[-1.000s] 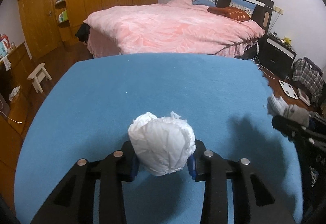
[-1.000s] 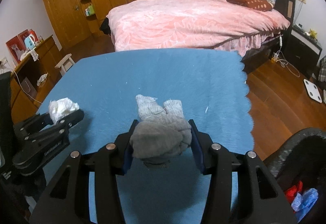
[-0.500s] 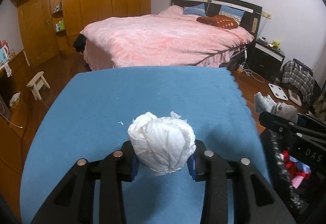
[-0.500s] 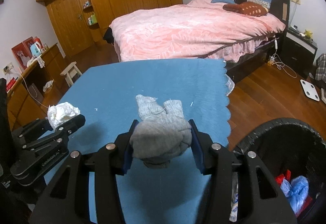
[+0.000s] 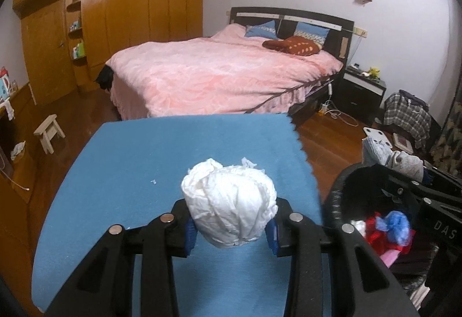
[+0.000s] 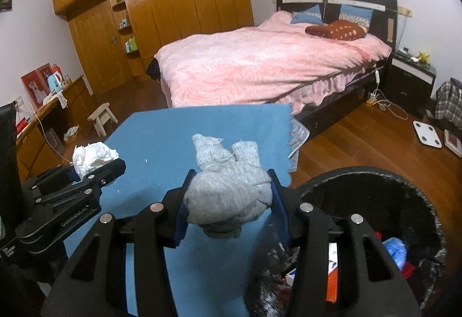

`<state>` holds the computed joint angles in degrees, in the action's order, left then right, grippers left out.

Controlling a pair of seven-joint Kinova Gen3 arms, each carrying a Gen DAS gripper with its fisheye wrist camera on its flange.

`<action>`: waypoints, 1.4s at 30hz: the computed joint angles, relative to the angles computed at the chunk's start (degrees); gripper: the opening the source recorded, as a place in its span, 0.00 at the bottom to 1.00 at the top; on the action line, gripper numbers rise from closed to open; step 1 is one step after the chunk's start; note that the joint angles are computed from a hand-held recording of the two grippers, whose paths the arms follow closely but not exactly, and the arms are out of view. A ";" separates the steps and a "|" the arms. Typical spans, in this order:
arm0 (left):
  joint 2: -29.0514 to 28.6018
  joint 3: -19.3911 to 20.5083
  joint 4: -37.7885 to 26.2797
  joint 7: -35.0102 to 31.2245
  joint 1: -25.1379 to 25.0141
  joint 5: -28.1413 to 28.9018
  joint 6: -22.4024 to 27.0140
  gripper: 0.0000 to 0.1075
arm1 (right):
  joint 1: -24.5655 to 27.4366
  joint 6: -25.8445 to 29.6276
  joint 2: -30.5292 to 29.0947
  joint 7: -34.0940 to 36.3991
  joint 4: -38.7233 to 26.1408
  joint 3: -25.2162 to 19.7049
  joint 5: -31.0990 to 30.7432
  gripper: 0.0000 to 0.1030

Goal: Collect trash
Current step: 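Carry the tissue and grey cloth over the black bin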

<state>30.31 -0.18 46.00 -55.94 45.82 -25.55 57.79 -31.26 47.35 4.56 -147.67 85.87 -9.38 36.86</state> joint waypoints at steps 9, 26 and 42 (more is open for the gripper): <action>-0.87 0.48 -1.38 -0.59 3.64 -1.42 -0.92 0.35 | 1.00 2.71 -5.75 -4.19 3.28 -3.04 4.04 0.46; 1.79 0.19 -8.30 -4.49 9.26 -0.96 -0.46 0.35 | 8.69 5.33 -14.45 -8.35 9.68 -9.90 6.74 0.46; 6.19 -0.34 -16.46 -9.48 12.76 1.87 1.21 0.36 | 15.94 8.60 -20.38 -9.21 13.51 -13.68 6.19 0.46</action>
